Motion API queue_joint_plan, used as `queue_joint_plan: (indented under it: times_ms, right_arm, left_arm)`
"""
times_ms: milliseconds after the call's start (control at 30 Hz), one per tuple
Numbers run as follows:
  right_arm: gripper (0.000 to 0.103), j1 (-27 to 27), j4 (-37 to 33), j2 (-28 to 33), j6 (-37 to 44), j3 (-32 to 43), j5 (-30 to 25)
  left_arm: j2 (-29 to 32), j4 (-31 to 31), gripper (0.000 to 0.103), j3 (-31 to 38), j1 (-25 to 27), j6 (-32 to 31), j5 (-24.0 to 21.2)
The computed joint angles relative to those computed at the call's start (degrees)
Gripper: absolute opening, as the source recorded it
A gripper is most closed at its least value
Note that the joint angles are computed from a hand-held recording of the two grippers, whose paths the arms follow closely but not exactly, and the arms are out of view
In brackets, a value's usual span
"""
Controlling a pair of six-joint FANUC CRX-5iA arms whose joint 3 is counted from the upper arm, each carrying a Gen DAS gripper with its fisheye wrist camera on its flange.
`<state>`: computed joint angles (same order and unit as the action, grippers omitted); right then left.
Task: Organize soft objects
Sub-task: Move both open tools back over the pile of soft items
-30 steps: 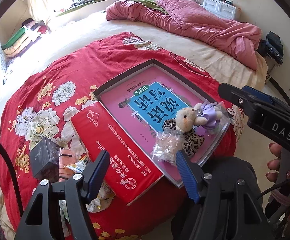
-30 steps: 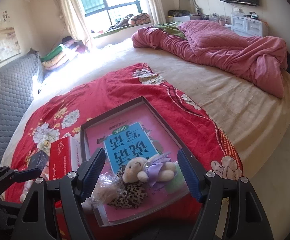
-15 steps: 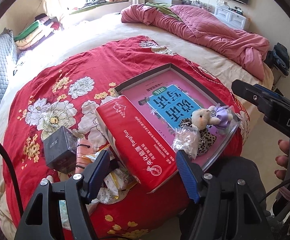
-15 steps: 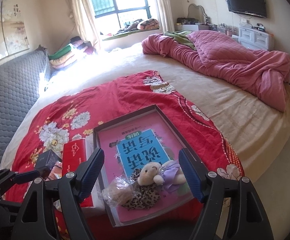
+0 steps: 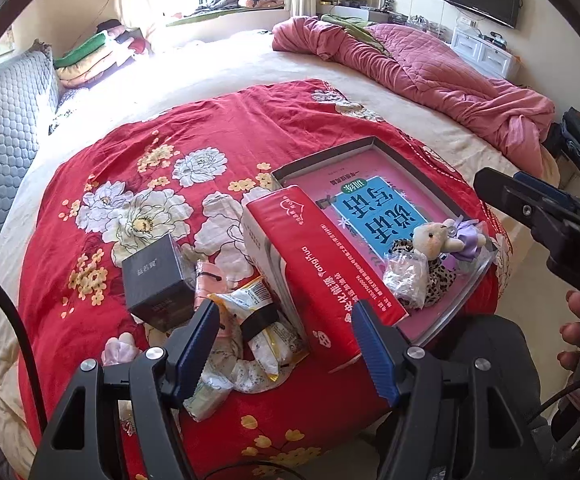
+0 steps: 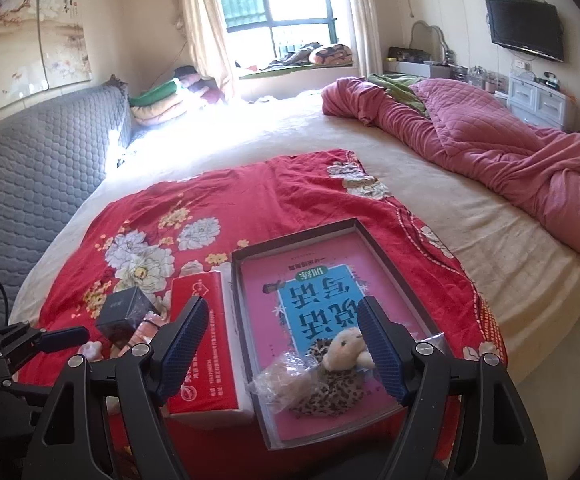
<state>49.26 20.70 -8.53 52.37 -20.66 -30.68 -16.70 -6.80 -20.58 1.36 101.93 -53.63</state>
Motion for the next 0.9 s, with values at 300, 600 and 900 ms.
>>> queue_joint_plan:
  times_ms: [300, 600, 900]
  right_arm:
    - [0.078, 3.2, -1.7, 0.1, 3.0, 1.2, -0.1]
    - [0.078, 5.2, -3.7, 0.5, 6.2, 2.2, 0.3]
    - [0.078, 6.5, -7.2, 1.0, 10.3, 3.2, -0.2]
  left_arm:
    - [-3.8, 0.7, 0.068, -3.3, 3.8, -0.6, -0.5]
    - [-7.7, 2.8, 0.068, -7.0, 8.8, -2.4, -1.1]
    - [-12.0, 4.2, 0.068, -10.3, 14.7, -4.3, -2.4]
